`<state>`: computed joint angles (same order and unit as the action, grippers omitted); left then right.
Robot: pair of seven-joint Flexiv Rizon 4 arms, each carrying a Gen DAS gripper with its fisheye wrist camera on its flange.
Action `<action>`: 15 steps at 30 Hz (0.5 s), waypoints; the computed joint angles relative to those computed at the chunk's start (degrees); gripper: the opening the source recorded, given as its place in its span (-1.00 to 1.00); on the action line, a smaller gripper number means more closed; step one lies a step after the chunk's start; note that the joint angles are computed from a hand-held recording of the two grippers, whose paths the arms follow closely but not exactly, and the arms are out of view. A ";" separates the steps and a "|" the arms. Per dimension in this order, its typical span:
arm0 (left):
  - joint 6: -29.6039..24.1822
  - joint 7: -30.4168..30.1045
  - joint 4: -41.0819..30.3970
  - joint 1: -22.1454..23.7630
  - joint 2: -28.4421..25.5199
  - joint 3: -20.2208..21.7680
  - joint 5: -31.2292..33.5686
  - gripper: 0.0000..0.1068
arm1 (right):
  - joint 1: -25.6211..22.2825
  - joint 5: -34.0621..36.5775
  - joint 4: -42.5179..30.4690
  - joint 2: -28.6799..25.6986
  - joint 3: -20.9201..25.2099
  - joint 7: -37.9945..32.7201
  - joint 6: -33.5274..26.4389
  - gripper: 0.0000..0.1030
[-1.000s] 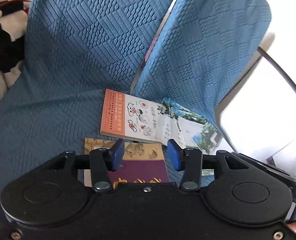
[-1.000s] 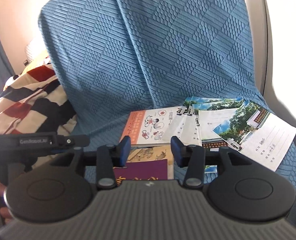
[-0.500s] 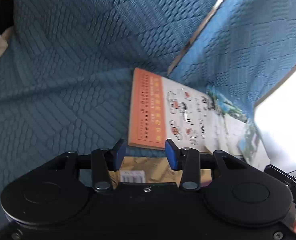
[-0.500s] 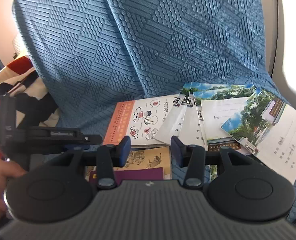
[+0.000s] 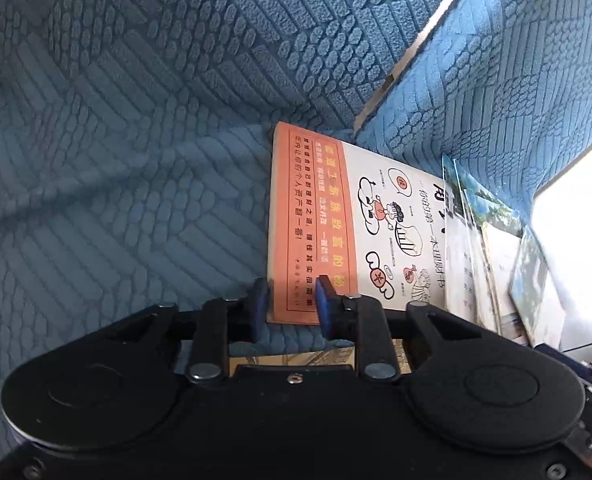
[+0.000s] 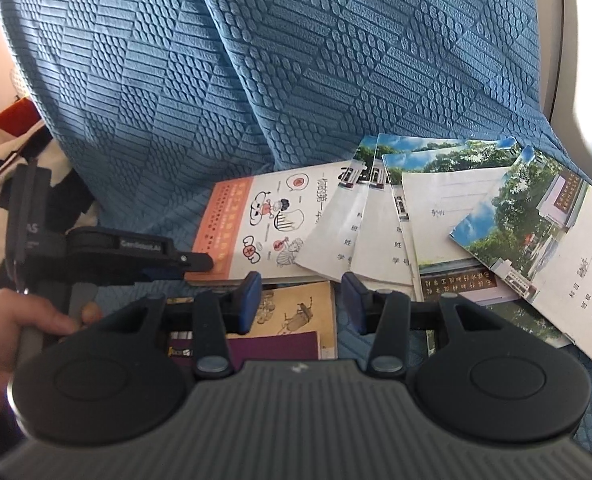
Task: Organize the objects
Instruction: 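Move the left tool to the orange cartoon book's edge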
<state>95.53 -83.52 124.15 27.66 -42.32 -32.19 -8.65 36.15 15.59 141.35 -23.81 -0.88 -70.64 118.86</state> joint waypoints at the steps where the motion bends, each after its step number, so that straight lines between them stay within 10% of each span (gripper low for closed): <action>1: 0.88 -0.18 0.13 -0.75 0.19 0.76 0.12 -0.67 | 0.41 0.34 -0.07 -0.09 -0.31 -0.07 -0.07 -0.09; 8: 5.05 -3.65 2.43 3.40 -0.70 -2.32 2.90 -0.93 | -3.65 -3.20 -1.78 -2.69 2.81 1.71 0.36 -0.01; 15: 6.78 -7.41 3.94 12.80 -4.05 -10.80 9.01 -0.97 | -22.78 -18.86 -5.14 -9.39 17.70 18.26 1.91 0.03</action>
